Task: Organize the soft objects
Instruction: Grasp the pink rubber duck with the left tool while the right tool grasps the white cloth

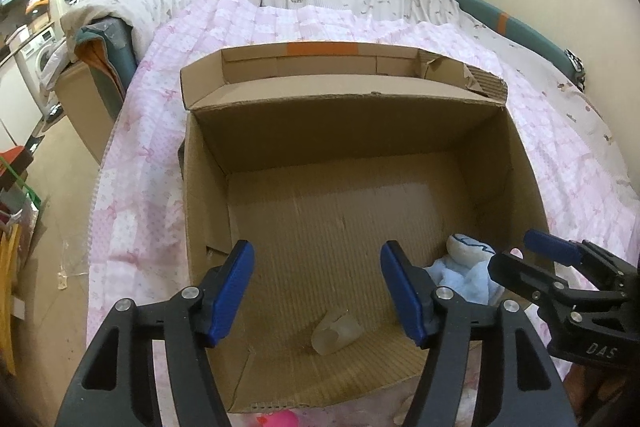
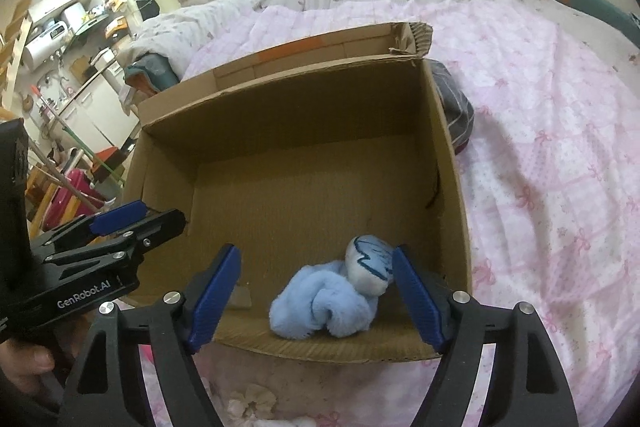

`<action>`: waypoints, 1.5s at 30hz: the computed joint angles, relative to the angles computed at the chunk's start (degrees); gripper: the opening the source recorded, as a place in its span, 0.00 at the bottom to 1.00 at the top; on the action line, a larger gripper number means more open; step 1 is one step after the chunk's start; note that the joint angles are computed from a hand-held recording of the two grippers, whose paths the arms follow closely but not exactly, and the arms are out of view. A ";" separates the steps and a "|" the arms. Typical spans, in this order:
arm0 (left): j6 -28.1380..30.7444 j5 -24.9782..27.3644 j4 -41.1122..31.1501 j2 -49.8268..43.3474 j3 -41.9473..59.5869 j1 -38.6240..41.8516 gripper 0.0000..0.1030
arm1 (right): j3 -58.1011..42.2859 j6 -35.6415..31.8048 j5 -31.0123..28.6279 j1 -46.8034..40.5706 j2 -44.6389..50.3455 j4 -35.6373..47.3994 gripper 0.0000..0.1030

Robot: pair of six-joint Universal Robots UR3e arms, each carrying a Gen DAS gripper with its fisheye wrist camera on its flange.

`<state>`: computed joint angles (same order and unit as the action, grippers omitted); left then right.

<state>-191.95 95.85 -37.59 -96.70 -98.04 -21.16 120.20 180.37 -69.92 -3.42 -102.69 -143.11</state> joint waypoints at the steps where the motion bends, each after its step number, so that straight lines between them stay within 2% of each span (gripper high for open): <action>1: -0.06 0.02 0.12 0.26 -0.14 0.03 0.61 | 0.07 0.07 -0.03 -0.12 -0.19 0.15 0.81; 7: -0.23 -0.48 -1.47 3.64 -1.16 0.25 0.61 | 0.51 0.58 0.18 -0.84 -2.06 1.06 0.81; 12: -0.52 -0.19 -4.48 7.90 -3.07 0.30 0.61 | 0.79 -0.44 0.83 -1.67 -6.45 5.14 0.81; 18: -1.97 -0.99 -8.14 16.65 -8.77 1.48 0.61 | 1.60 -2.07 -0.06 -0.39 -11.72 8.38 0.81; 26: -2.57 -2.48 -17.20 27.54 -13.61 5.12 0.61 | 3.94 -3.26 2.09 -3.00 -23.27 18.51 0.81; 30: -2.54 -2.94 -20.51 31.96 -15.39 6.60 0.61 | 4.67 -5.10 5.95 -8.31 -30.85 28.32 0.81; 34: -3.48 -3.05 -21.69 36.58 -18.65 8.49 0.61 | 5.02 -4.59 2.35 -7.33 -35.06 32.21 0.81; 35: -3.81 -2.63 -21.43 36.98 -19.22 8.73 0.61 | 4.94 -3.79 1.06 -6.36 -35.14 31.86 0.81; 38: -4.64 -1.86 -22.03 37.27 -19.90 10.10 0.61 | 4.66 -5.85 5.10 -10.28 -38.28 37.13 0.81; 45: -4.64 -5.77 -24.35 36.69 -21.69 13.93 0.61 | 5.18 -2.18 0.61 -5.94 -36.46 36.31 0.81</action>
